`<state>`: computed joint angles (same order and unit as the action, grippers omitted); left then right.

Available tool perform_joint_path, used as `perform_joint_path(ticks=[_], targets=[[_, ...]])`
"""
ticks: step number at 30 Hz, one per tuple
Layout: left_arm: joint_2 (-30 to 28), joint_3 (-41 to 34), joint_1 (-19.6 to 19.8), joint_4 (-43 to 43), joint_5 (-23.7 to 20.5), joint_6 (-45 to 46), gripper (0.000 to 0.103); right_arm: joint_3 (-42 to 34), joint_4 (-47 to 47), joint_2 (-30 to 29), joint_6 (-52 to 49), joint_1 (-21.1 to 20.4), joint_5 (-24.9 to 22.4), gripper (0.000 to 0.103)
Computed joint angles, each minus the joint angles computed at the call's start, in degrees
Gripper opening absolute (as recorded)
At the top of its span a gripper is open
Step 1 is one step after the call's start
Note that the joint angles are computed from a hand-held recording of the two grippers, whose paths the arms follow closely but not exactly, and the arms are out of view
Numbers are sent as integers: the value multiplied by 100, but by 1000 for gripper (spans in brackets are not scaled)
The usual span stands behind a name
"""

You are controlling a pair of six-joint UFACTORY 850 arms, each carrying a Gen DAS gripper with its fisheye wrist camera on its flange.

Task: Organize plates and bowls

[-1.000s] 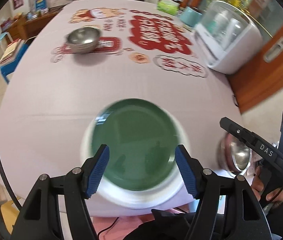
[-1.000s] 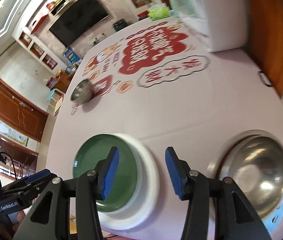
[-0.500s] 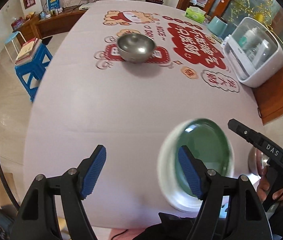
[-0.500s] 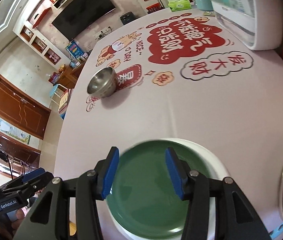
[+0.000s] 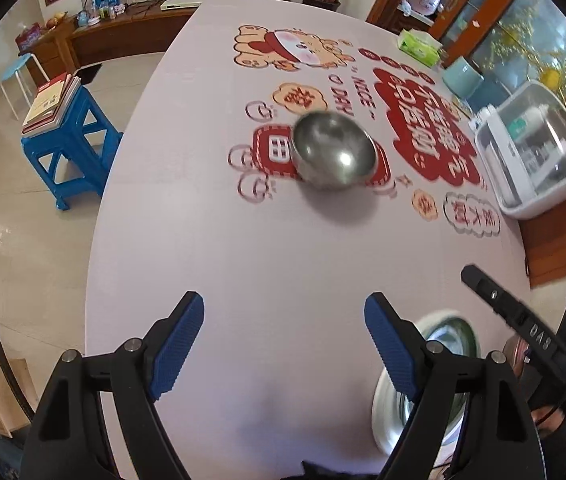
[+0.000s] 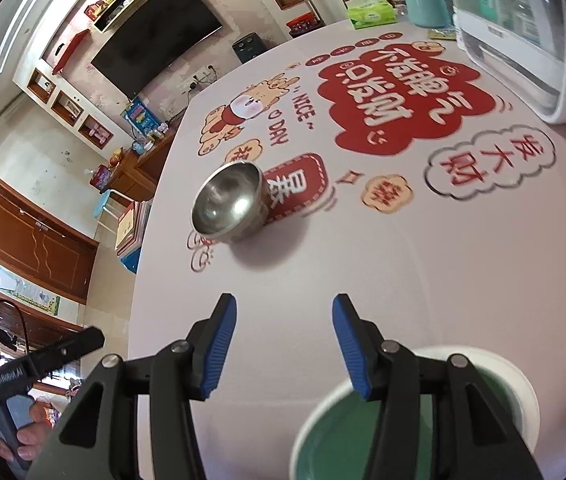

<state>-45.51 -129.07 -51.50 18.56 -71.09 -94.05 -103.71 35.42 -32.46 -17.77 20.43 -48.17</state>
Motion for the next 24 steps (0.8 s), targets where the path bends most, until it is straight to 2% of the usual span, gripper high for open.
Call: perform_joint_path(ticks=[3, 14, 24], targets=[[210, 337, 216, -26, 358, 108, 85, -418, -135, -250, 149, 107, -23, 50], [286, 539, 736, 169, 747, 575, 85, -2225, -657, -1427, 705, 407, -379, 51], [261, 1019, 962, 431, 1739, 625, 85, -3415, -908, -2361, 957, 548, -743, 51]])
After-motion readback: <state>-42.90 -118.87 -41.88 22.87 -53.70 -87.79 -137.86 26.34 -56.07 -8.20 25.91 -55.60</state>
